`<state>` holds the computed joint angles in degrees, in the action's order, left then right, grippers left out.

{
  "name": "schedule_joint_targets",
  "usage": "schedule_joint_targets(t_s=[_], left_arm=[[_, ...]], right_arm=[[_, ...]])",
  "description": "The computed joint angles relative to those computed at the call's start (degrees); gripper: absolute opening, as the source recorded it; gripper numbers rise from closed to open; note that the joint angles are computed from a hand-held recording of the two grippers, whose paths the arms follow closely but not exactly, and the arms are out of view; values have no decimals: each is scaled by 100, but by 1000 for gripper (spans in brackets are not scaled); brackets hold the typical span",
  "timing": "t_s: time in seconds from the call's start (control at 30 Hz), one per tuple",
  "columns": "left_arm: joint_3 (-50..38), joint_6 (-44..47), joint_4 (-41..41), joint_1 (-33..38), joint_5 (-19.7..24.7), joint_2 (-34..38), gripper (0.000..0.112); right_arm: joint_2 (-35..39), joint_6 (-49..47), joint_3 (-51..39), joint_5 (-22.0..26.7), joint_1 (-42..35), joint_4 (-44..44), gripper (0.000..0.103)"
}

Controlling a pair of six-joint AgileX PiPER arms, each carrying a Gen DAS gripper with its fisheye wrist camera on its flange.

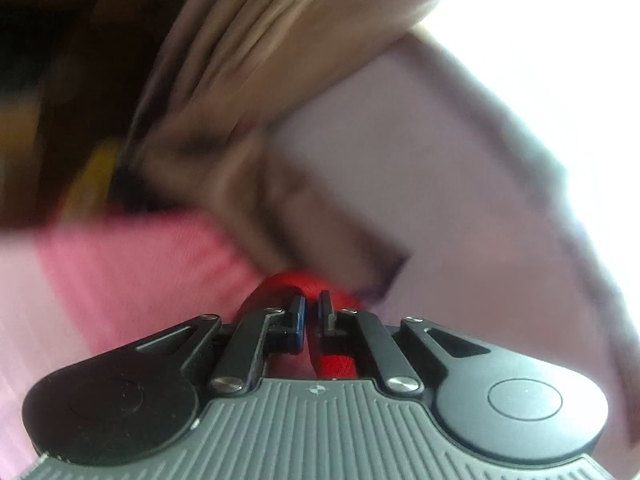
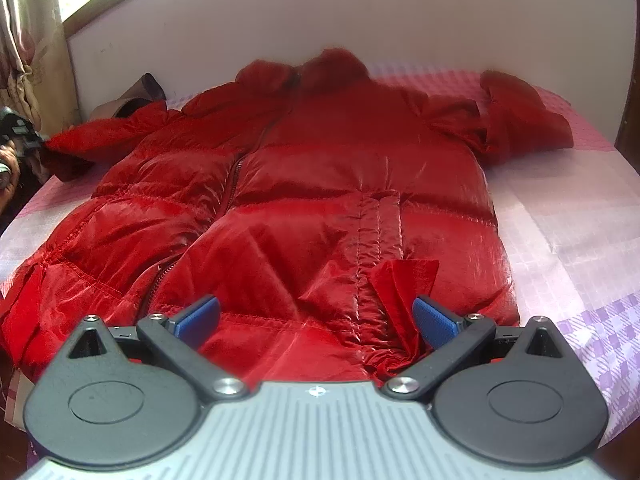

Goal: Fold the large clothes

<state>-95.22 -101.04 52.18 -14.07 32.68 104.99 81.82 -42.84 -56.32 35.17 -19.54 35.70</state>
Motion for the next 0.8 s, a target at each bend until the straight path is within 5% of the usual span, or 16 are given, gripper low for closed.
schedule_joint_targets(t_s=[0.07,0.13,0.2,0.3,0.33,0.5,0.67,0.8], left_arm=[[458,-586,1146,-551,345,-572,4],[971,-1296,2202,-1274,1213,-960,4],[1461,-1740,2480,-1792,1826,-1241,6],[1561,-1573,2400,-2556,3315,-1065,54],[1591,-1643,2360,-2679,3515,-1006,70],[1199,-1091,1930,-3334,3402,-762,75],[549,-710,1916,-3752,2814,26,83],[-162,-208,1479,-3813,2518,814,85]], right_arm=[[9,-84,2,14,-35,93,103],[20,-203,30,13,-83,239,103],[44,-364,51,50,-162,424,103],[97,-579,-35,324,-395,675,103],[127,-681,-99,469,-523,811,103],[604,-1037,-806,1138,-1490,1790,103],[1514,-831,-1978,-132,-1569,1685,103],[2763,1027,-3934,-424,-1077,-283,103]])
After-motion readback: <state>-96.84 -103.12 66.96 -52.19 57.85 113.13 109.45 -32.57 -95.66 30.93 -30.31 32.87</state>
